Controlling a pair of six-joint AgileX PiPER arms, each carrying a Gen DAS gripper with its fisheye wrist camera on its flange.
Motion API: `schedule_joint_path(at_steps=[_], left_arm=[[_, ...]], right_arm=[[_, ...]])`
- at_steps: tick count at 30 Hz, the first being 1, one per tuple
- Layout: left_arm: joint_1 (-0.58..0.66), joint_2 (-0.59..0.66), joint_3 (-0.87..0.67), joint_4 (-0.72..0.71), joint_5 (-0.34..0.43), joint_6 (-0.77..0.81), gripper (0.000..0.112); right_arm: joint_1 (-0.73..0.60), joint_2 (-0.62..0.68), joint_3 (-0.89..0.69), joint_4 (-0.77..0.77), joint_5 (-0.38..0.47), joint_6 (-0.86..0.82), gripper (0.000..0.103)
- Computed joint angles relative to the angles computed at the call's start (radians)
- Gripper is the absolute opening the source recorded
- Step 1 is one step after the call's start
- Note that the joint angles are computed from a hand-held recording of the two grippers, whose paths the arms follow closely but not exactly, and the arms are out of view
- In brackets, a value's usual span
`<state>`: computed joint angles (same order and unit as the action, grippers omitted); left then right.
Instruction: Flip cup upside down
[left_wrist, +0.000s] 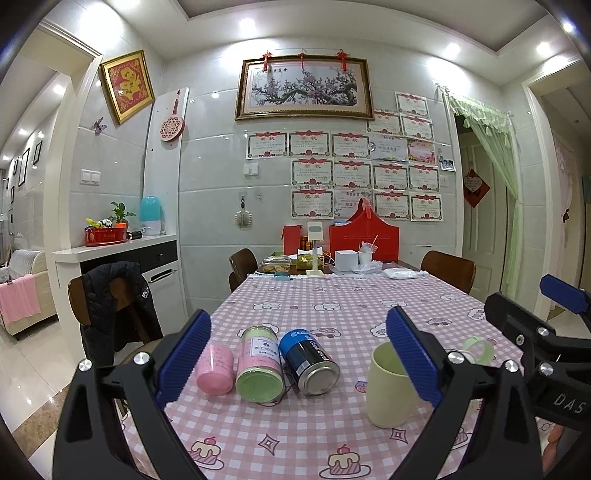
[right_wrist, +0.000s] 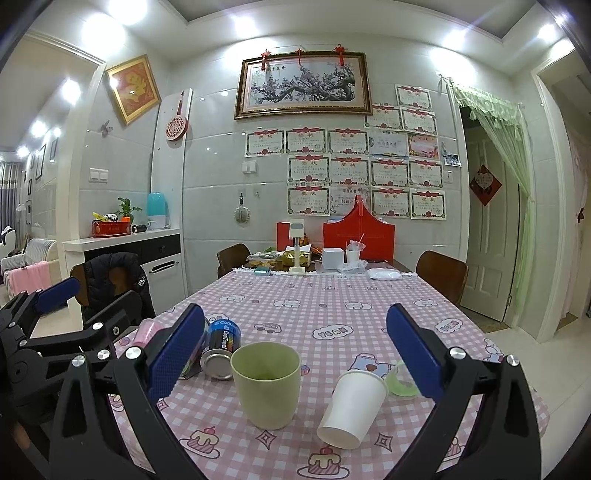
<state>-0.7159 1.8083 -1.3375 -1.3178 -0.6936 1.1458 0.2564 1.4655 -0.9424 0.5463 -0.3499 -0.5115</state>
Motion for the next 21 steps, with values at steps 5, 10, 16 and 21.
schedule_joint_path(at_steps=[5, 10, 16, 21], left_arm=[[-0.002, -0.002, 0.002, 0.003, -0.018, 0.004, 0.094], [-0.007, -0.01, 0.016, 0.014, -0.037, -0.004, 0.094], [-0.009, -0.009, 0.016, 0.012, -0.042, 0.0, 0.094], [-0.009, -0.008, 0.015, 0.013, -0.041, -0.002, 0.094]], right_arm=[[0.0, 0.001, -0.004, 0.009, 0.006, -0.009, 0.095], [-0.005, 0.003, -0.002, -0.013, 0.005, 0.014, 0.095], [-0.012, 0.007, -0.002, -0.043, 0.008, 0.044, 0.095], [-0.012, 0.007, -0.003, -0.039, 0.009, 0.04, 0.095]])
